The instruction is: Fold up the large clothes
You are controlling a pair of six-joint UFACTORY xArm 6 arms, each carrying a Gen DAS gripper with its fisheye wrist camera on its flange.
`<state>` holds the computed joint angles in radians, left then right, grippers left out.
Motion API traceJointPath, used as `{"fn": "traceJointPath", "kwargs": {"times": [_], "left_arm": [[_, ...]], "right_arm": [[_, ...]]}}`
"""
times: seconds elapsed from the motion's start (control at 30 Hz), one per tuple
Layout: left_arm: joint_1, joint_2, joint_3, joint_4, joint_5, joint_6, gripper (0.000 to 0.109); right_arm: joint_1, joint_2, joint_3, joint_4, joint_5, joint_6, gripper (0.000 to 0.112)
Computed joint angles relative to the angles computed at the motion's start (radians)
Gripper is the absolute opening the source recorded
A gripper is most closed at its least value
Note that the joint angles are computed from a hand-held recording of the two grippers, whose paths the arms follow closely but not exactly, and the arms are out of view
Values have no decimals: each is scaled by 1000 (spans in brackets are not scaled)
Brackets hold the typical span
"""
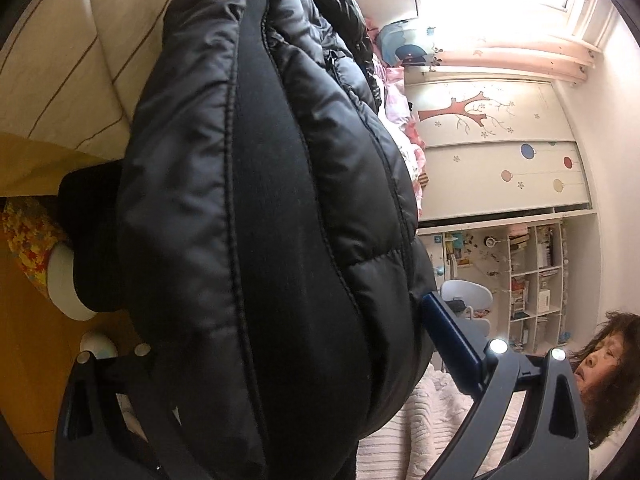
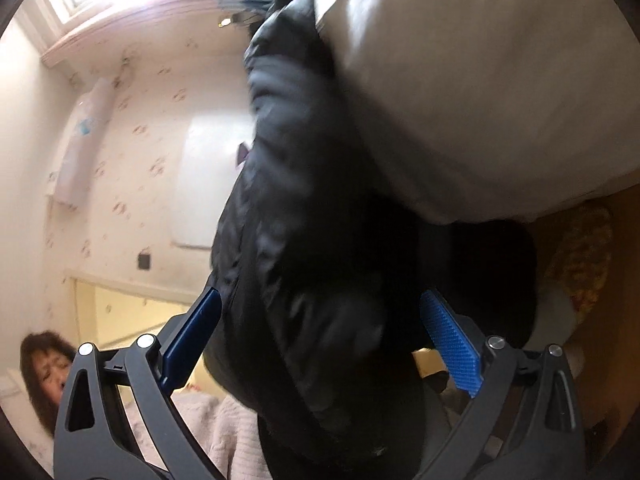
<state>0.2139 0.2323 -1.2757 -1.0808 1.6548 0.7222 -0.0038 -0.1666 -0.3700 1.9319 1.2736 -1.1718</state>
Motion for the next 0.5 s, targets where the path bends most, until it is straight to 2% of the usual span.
{"fn": "traceJointPath", "kwargs": {"times": [0.07, 0.1, 0.17, 0.2, 0.27, 0.33, 0.4, 0.43, 0.47, 0.5], "left_arm": [[0, -17, 12, 22, -21, 6, 93], [-3, -20, 13, 23, -29, 8, 84], [-4, -24, 17, 14, -42, 16, 75], [-5, -24, 17, 7, -49, 22, 69], [-7, -42, 33, -1, -66, 45, 59], [-8, -59, 46, -8, -72, 63, 49], [-1, -76, 54, -25, -56, 91, 37], [4, -84, 59, -35, -45, 108, 36], [8, -82, 58, -40, -35, 117, 36], [10, -78, 58, -41, -32, 115, 36]], "right_arm": [[22, -20, 10, 4, -7, -18, 95], [36, -48, 21, 16, -27, -35, 92], [65, -104, 42, 47, -64, -55, 63], [84, -136, 49, 50, -110, -49, 58], [126, -208, 61, 58, -199, -38, 39], [145, -273, 71, 49, -246, -17, 34], [141, -324, 88, 62, -217, -19, 34], [121, -333, 99, 68, -158, -31, 36], [106, -329, 106, 82, -106, -33, 52], [97, -320, 106, 67, -97, -24, 61]]}}
